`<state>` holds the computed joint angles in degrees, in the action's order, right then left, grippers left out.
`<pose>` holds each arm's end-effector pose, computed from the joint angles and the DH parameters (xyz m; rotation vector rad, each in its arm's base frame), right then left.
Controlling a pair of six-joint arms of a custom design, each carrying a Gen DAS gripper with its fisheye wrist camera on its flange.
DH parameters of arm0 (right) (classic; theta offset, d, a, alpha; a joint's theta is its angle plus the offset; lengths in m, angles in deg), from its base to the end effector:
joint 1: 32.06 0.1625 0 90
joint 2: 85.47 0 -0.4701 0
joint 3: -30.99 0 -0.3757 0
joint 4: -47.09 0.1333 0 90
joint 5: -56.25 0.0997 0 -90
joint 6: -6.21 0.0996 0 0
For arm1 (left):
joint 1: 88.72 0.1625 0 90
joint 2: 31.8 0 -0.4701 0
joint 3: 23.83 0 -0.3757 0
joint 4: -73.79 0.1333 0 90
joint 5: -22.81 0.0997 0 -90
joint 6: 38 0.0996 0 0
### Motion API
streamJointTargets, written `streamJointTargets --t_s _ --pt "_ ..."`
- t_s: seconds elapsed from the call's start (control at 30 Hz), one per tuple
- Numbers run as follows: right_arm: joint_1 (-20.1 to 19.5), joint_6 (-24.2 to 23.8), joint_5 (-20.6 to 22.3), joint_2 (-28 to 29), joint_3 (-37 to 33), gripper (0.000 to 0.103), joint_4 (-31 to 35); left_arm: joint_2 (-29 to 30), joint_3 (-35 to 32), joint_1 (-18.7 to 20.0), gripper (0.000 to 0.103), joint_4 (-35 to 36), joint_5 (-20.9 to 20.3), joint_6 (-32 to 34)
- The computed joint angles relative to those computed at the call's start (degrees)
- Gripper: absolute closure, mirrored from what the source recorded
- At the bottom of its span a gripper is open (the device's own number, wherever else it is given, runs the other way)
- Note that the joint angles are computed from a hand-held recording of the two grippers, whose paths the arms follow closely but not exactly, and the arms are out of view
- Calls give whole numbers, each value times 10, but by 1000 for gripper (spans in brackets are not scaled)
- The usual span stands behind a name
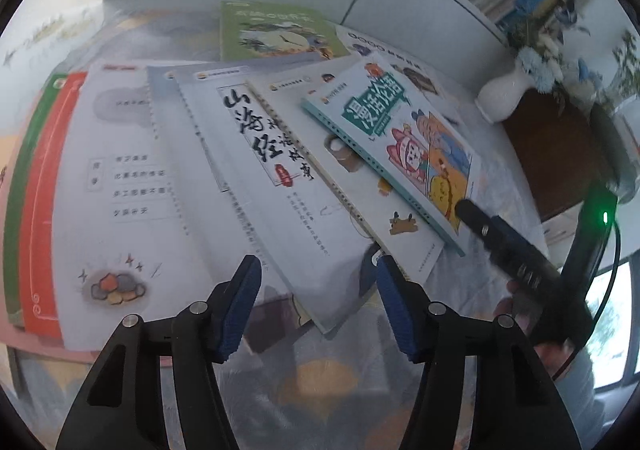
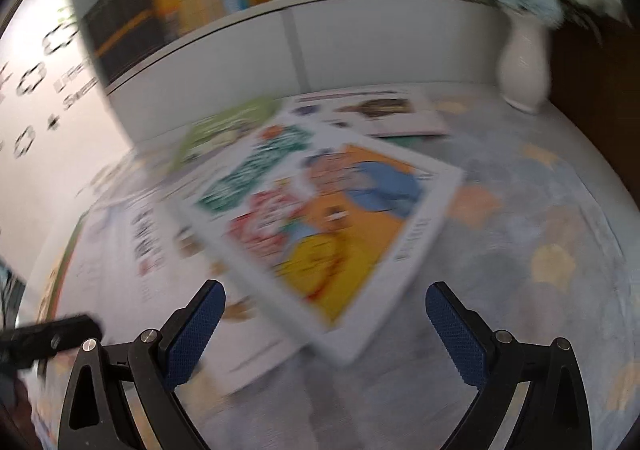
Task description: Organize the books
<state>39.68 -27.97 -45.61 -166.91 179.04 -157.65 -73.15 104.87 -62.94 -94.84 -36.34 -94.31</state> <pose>-0.0051 -0.3756 0.2917 0.2272 -2.4473 0.8710 -0.3303 -0.3643 -0.0019 0.2423 2.6835 -0.5435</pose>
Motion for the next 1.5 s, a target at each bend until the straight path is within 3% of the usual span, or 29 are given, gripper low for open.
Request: streamJointTargets --t_s 0.17,0.3,0.37,0.43,0.5,0.57,0.67,0.77,0.83,0.87,0.93,0.97,1.0,1.07,1.1,1.17,1.23,1.27,1.4,1.5 --pt "-30 45 33 -13 -30 2 91 2 -11 4 46 49 -11 -14" --pt "-28 32 51 -3 -21 2 71 -7 -13 -5 44 80 2 -28" --pt "-27 34 66 -1 -27 4 94 -12 -12 -7 44 87 4 -33" --pt "-32 37 82 -6 -24 13 107 -17 -14 -7 43 99 2 -40" --pt "-29 36 73 -6 -19 33 100 -19 -15 -8 41 107 0 -45" --pt "-25 37 60 -4 -13 45 87 -20 -16 -8 41 114 -3 -52" --pt "-24 22 63 -15 -10 52 102 -23 -19 -12 41 141 6 -65" --pt "-19 -24 74 -37 -8 55 136 -20 -46 -27 41 253 42 -97" --pt "-11 -70 84 -52 -4 57 147 -21 -50 -28 41 274 48 -99" --pt "-2 -82 72 -47 -3 56 127 -23 -47 -25 41 268 42 -101" --pt "29 -98 14 -8 -11 35 44 -27 -45 -18 41 265 33 -108" --pt "39 -102 -9 16 -20 15 -1 -29 -45 -15 41 266 28 -110" --pt "44 -109 -21 43 -34 8 -50 -29 -46 -14 41 269 27 -110" --pt "37 -135 1 70 -55 8 -91 -29 -48 -14 40 276 29 -111" --pt "32 -170 15 90 -67 8 -112 -30 -48 -14 39 279 30 -112" --pt "40 -255 0 132 -82 8 -157 -30 -48 -13 38 280 30 -113" --pt "58 -363 -51 187 -98 8 -209 -31 -50 -11 38 285 29 -115" --pt "61 -391 -54 202 -104 8 -227 -31 -51 -11 38 288 29 -116" --pt "57 -391 -37 191 -124 1 -174 -34 -76 -14 38 349 30 -131" --pt "39 -349 -13 164 -128 1 -114 -51 -108 -19 38 390 17 -129"
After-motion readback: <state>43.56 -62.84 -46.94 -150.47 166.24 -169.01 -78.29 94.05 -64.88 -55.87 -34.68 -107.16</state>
